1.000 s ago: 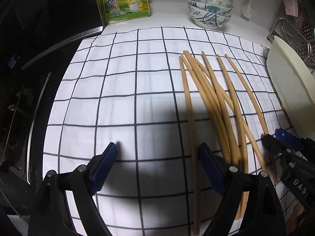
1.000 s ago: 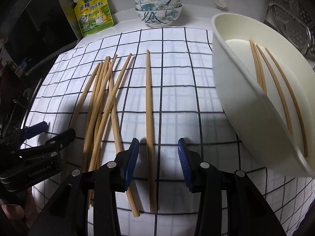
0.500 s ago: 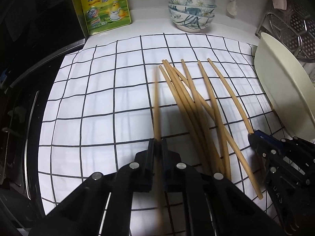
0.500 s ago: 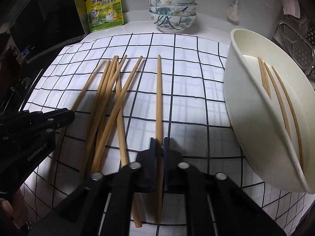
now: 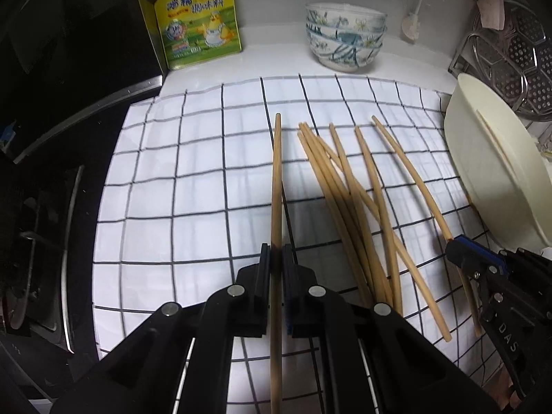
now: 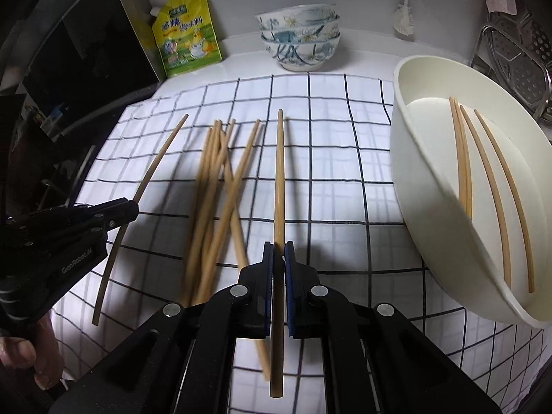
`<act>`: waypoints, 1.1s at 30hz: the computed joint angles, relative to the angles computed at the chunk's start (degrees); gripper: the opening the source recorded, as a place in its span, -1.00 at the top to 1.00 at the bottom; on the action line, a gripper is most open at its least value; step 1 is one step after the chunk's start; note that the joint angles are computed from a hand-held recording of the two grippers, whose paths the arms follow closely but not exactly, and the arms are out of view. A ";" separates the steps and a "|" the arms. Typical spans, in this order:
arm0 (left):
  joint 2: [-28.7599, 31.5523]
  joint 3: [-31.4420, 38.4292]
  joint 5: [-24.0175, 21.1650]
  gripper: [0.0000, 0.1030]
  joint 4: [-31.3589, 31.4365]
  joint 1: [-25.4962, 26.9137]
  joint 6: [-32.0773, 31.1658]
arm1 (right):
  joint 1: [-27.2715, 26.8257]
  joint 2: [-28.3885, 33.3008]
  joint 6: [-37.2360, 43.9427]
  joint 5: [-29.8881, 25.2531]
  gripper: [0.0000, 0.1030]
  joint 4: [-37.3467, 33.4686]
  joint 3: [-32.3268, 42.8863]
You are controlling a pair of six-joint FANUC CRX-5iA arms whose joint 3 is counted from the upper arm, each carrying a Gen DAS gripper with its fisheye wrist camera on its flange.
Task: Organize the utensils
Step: 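Carry the held chopsticks in both tools over the white basin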
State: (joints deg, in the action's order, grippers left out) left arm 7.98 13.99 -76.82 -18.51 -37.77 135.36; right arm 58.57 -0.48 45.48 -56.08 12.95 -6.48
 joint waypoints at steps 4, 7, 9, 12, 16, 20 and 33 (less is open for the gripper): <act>-0.45 1.67 -1.21 0.86 -1.60 -0.78 0.51 | 0.11 -1.61 -0.15 0.63 0.88 -0.49 0.25; -0.39 3.39 -2.38 0.86 -2.69 -1.45 1.35 | -0.11 -2.78 0.61 1.06 0.88 -0.82 0.55; -0.27 4.28 -2.54 0.86 -2.80 -1.66 1.85 | -0.33 -3.61 1.35 1.27 0.88 -0.92 0.74; 0.55 6.58 -3.36 0.86 -3.68 -2.47 2.44 | -1.07 -4.81 2.35 1.52 0.88 -1.28 0.92; 2.28 10.41 -4.31 0.86 -4.75 -3.63 2.88 | -2.28 -6.82 3.36 1.80 0.88 -0.93 0.79; 5.23 15.98 -5.35 0.86 -5.88 -5.16 2.97 | -4.40 -8.54 4.69 1.69 0.88 -0.86 0.69; 18.68 36.44 -8.59 0.86 -6.78 -8.77 0.29 | -16.16 -11.59 11.66 1.59 0.88 -4.90 0.31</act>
State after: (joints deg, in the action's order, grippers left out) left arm 26.66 50.43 -85.41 -25.30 -46.54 135.64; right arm 42.41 -12.08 57.13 -54.49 8.05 -6.17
